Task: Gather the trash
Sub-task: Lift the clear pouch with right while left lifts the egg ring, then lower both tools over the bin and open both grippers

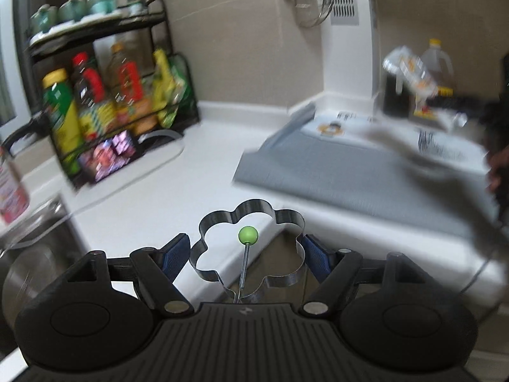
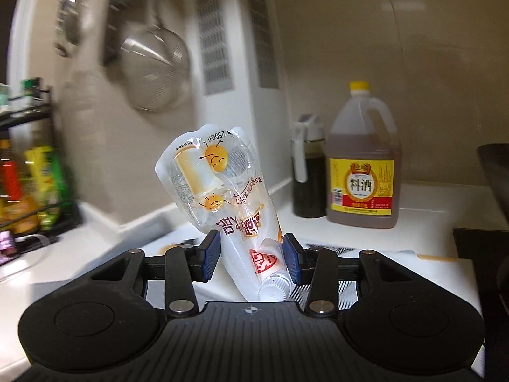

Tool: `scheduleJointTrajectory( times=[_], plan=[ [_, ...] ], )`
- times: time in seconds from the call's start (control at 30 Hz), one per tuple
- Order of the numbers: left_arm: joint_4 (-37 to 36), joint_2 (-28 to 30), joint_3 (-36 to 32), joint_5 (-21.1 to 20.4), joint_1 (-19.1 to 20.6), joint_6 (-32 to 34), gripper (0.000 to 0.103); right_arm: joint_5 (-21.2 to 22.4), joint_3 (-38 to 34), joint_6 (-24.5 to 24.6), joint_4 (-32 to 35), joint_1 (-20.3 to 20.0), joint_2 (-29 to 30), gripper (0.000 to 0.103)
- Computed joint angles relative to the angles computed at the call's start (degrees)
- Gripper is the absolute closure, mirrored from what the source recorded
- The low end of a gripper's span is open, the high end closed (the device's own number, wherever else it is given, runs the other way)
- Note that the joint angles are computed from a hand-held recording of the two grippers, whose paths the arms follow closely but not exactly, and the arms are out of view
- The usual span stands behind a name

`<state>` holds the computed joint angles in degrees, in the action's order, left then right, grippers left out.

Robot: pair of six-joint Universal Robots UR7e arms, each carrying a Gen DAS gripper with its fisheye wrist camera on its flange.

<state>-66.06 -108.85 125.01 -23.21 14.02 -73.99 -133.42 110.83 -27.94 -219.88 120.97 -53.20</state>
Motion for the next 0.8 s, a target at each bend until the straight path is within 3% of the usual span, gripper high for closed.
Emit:
scheduleJointTrajectory(
  times=[0.1, 0.2, 0.37, 0.47, 0.57, 0.8],
  plan=[
    [11.58, -4.25, 0.29, -5.68, -3.62, -9.96, 0.021, -2.13, 5.4, 4.03, 3.5, 4.48, -4.01, 0.057],
    [20.15, -7.59, 1.18, -10.66, -7.76, -17.59, 0.021, -4.65, 10.34, 10.7, 11.48, 9.07, -8.78, 0.057],
    [27.5, -12.83, 2.46, -17.69, -14.47, -23.81, 0.021, -7.44, 16.19, 18.19, 25.51, 17.28, -15.75, 0.057],
    [28.61, -14.62, 3.25, -20.65, -16.82, -24.98, 0.021, -8.15, 17.78, 24.17, 35.06, 21.5, -18.35, 0.057],
    [26.05, -16.19, 4.05, -22.15, -16.68, -23.55, 0.021, -6.73, 18.89, 31.62, 44.56, 23.82, -19.63, 0.057],
    [21.91, -20.13, 6.08, -25.14, -16.62, -20.16, 0.021, -2.73, 20.77, 46.75, 59.58, 23.06, -18.56, 0.057]
  ],
)
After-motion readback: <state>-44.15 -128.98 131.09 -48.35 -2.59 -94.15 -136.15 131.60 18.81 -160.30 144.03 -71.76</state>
